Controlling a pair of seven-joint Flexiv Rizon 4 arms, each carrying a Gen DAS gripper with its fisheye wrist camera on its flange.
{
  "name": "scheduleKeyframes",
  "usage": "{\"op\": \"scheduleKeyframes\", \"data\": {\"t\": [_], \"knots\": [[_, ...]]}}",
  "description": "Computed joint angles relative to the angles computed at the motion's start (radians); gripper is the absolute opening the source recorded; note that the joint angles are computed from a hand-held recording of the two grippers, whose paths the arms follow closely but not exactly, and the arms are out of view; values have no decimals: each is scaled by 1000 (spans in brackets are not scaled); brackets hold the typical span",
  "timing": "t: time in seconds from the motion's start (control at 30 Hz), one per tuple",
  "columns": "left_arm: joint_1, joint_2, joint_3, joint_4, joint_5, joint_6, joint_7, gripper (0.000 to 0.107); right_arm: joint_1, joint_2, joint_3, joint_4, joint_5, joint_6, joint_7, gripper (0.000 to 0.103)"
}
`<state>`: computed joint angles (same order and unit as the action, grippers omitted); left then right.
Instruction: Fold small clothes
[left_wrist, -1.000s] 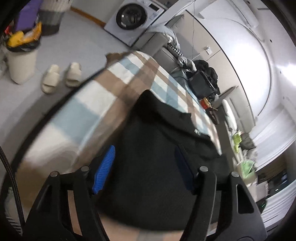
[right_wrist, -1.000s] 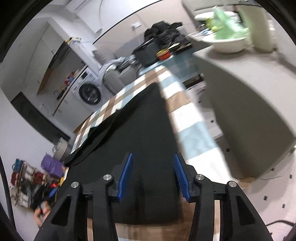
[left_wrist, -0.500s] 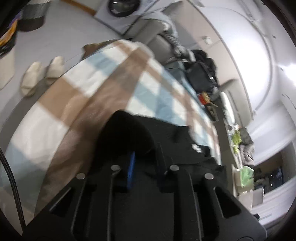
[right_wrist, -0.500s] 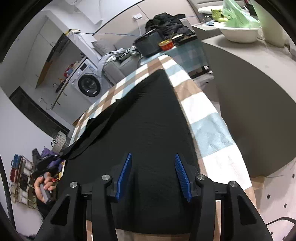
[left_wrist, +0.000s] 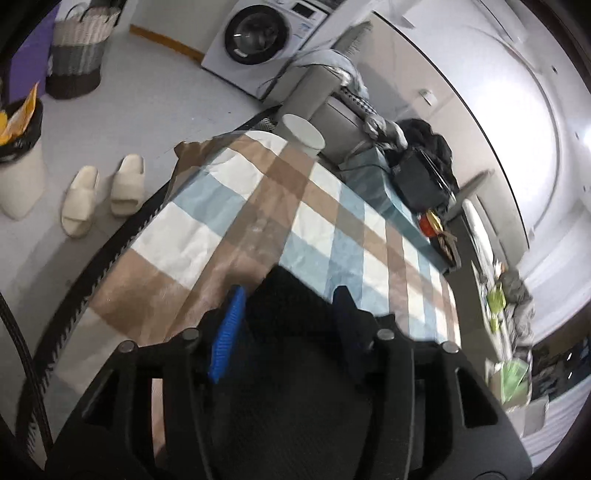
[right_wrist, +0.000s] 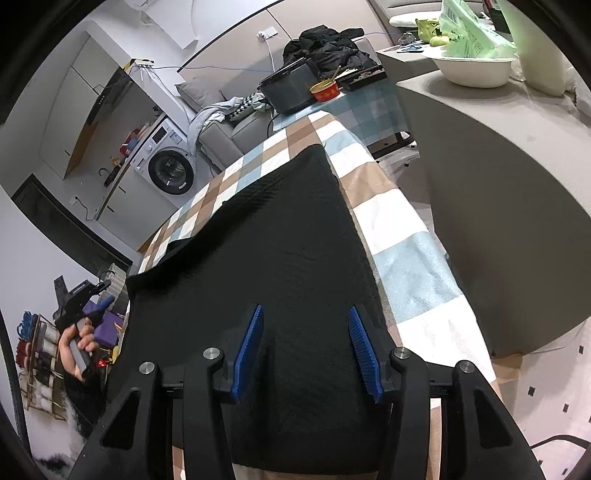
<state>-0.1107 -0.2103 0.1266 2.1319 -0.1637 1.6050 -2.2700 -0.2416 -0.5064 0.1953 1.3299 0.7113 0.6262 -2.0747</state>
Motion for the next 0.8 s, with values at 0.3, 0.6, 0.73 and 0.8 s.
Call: {"op": "scheduleKeyframes", "data": {"t": [0.3,0.6,0.73,0.8], "knots": [[5,24,-104,23,-6,-56,84,47,5,-3,4,-4,-1,-14,-4,49],[-138,181,43,79,397,-259,-228,55,21,-23,-16,-9,-67,7,-11,59],[-113,261,5,208,396,-263,-277,56,3,-61,-11,-50,-80,-35,-6,59],[-111,276,-12,269,323,-233,-231,55,-17,-86,1,-83,-60,-74,-6,59]]}}
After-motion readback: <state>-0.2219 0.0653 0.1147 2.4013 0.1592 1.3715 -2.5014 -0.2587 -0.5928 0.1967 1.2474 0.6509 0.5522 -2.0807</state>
